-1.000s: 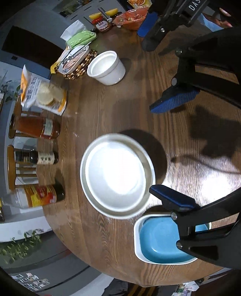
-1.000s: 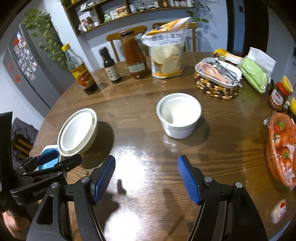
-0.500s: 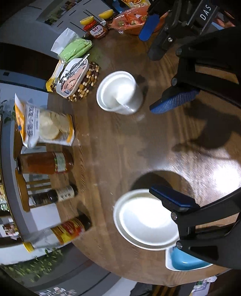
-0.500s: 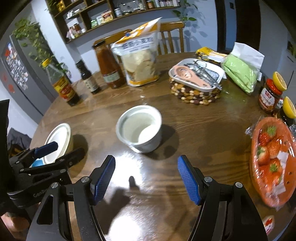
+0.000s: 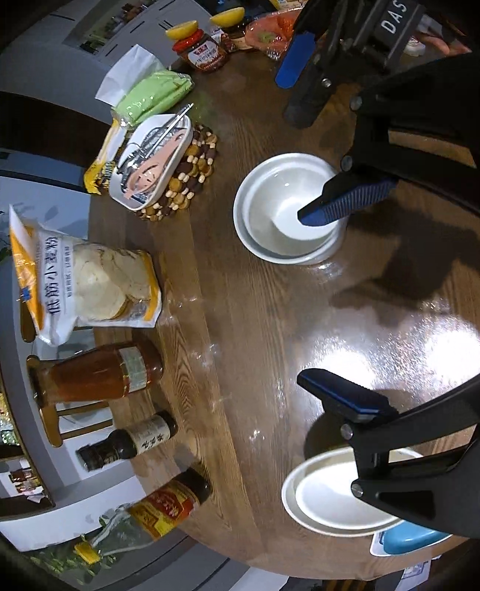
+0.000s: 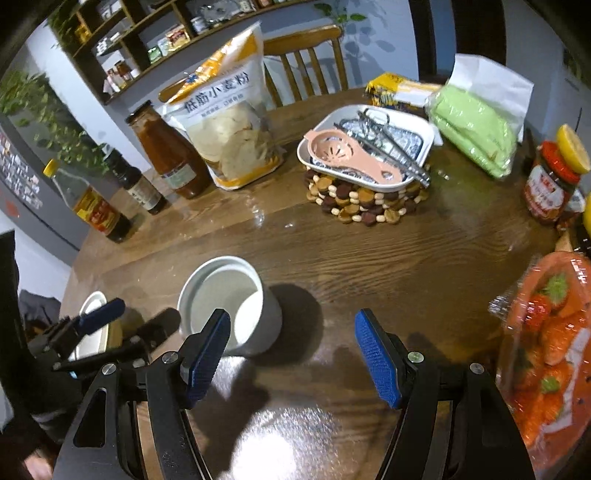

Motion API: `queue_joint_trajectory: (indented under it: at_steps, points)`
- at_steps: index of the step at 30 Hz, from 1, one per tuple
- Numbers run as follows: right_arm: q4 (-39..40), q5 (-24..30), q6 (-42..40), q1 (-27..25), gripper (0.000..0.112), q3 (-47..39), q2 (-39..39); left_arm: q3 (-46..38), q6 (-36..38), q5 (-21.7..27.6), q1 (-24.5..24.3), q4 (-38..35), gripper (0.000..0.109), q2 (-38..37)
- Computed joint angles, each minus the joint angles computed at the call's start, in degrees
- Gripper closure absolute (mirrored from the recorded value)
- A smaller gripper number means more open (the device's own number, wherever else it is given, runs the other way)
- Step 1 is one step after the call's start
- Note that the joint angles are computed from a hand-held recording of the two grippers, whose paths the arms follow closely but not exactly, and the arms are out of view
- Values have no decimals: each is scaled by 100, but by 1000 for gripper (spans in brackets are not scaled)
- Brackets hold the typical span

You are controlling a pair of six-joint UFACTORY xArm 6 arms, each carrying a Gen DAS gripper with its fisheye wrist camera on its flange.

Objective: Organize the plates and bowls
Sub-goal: 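Move the right gripper to the small deep white bowl and grasp its rim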

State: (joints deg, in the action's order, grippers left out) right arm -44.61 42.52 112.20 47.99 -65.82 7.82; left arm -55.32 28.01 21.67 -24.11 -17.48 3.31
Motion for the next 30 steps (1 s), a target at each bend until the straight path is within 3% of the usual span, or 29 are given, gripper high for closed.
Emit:
queue_joint_trajectory:
  at_steps: [9, 13, 18, 20, 23, 25, 30]
  points:
    - [440, -908, -509, -510, 42, -88, 478, -386, -509, 182, -114, 438, 31, 534]
    - [688, -975, -954, -567, 42, -281, 712, -558, -632, 297, -106, 595, 41, 728]
    - [716, -1115, -1145, -624, 66, -323, 798, -891, -518, 692, -45, 325, 54, 965]
    - [701, -1090, -1189, -626, 66, -334, 802, -895, -433, 678, -63, 295, 59, 959]
    - [634, -1134, -1199, -631, 78, -318, 789, -895, -169, 790, -92, 4, 73, 932]
    - [623, -1123, -1247, -634, 80, -336, 801, -895, -88, 845, -129, -58, 85, 919]
    - [529, -1330, -1171, -671, 88, -281, 821, -863, -34, 819, -175, -103, 91, 919]
